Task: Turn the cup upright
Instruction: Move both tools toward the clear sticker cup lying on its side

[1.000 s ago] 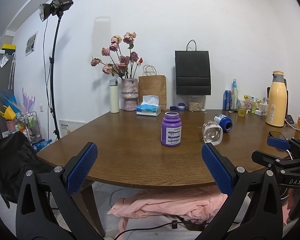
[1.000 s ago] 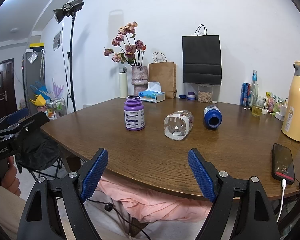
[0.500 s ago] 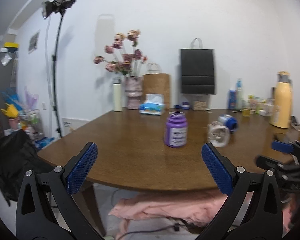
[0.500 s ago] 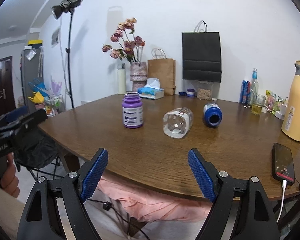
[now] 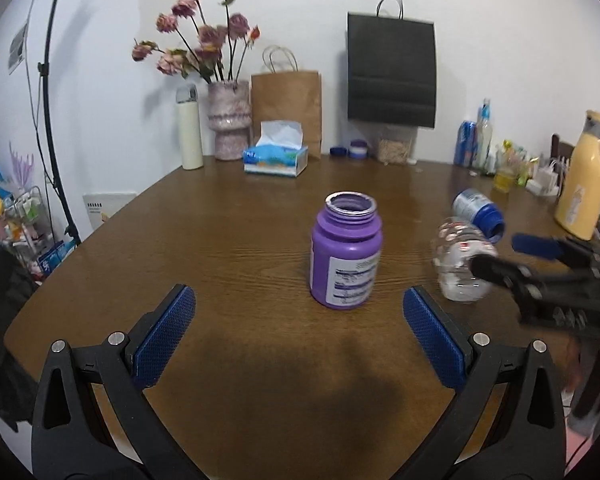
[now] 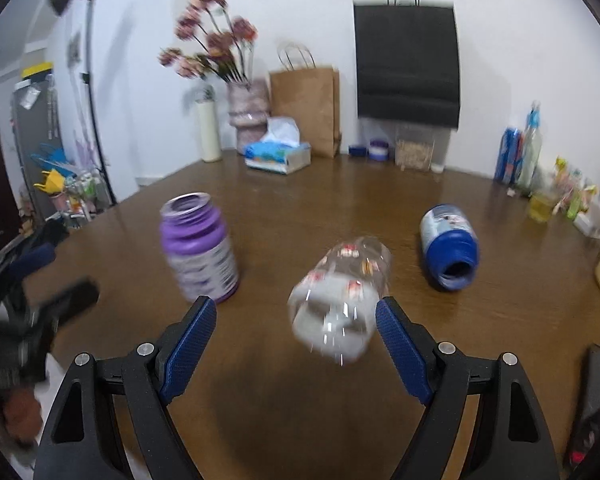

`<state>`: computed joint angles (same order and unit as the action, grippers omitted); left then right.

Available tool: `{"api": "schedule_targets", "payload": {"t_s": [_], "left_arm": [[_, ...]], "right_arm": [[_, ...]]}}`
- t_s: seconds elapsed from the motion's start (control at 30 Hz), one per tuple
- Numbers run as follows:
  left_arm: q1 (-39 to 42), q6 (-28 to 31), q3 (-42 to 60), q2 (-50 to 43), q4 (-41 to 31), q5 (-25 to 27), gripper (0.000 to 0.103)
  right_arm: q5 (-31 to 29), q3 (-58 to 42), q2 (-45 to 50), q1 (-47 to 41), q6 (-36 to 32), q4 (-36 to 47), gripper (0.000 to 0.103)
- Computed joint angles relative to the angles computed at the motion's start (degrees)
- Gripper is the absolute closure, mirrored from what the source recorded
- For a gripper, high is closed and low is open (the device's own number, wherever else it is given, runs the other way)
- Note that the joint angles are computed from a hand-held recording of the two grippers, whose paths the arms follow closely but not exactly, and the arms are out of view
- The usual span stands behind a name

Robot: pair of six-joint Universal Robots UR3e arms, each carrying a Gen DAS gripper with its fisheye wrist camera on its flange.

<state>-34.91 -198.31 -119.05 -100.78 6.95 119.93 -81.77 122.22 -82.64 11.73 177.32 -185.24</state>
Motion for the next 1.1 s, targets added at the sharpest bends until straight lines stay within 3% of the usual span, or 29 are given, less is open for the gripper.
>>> {"api": "schedule_targets", "payload": {"t_s": [0.07, 0.17, 0.2, 0.23, 0.3, 0.4, 0.5, 0.57, 0.67, 0.73, 0.87, 0.97, 1.1], "left_arm": [[1.6, -0.3, 0.9, -0.3, -1.6, -2.1, 0.000], [4.1, -1.1, 1.4, 0.5, -3.6, -5.7, 0.000], [4.7, -1.5, 1.4, 1.1, -4.4, -6.5, 0.000], [5.3, -1.4, 1.3, 1.4, -4.4, -7.1, 0.000], [6.0, -1.4, 1.5, 2.1, -5.2, -7.9, 0.000], [6.0, -1.3, 1.7, 2.6, -6.0, -7.9, 0.000], [6.0, -1.2, -0.3, 4.3, -4.6, -9.4, 0.000], [7.4, -0.1, -1.4, 5.3, -3.7, -13.8, 0.000], [10.1, 0.0, -2.7, 7.0, -4.4, -21.5, 0.002], [11.3, 1.0, -2.6, 7.7, -6.5, -26.0, 0.011], [9.3, 3.3, 1.0, 5.4, -13.2, -24.5, 0.032], [9.5, 2.1, -0.2, 4.8, -11.4, -23.6, 0.032], [9.4, 0.7, 0.0, 4.4, -11.6, -20.4, 0.031]], "right_arm": [[-2.0, -10.0, 5.9, 0.3, 0.0, 8.5, 0.017], [-5.1, -19.0, 12.7, 0.1, 0.7, 13.2, 0.018], [-4.8, -20.8, 14.1, -0.3, 0.5, 14.9, 0.027], [-4.0, -21.6, 14.8, -0.9, -0.1, 15.7, 0.029], [-2.9, -21.6, 14.2, -1.4, -1.5, 16.3, 0.036], [3.9, -18.0, 10.8, -2.7, -4.0, 16.1, 0.036], [9.2, -12.0, 6.1, 0.4, -12.8, 17.4, 0.035], [8.8, -6.1, 3.6, 6.0, -19.2, 12.7, 0.035], [9.8, -4.5, 2.7, 10.0, -21.3, 11.8, 0.035], [11.0, -4.6, 3.4, 10.6, -21.2, 11.0, 0.035], [12.4, -3.9, 4.5, 9.7, -21.2, 8.2, 0.033], [11.2, -2.1, 3.3, 9.5, -21.7, 8.2, 0.025], [11.0, 3.2, 0.2, 7.4, -22.1, 4.7, 0.023]]}}
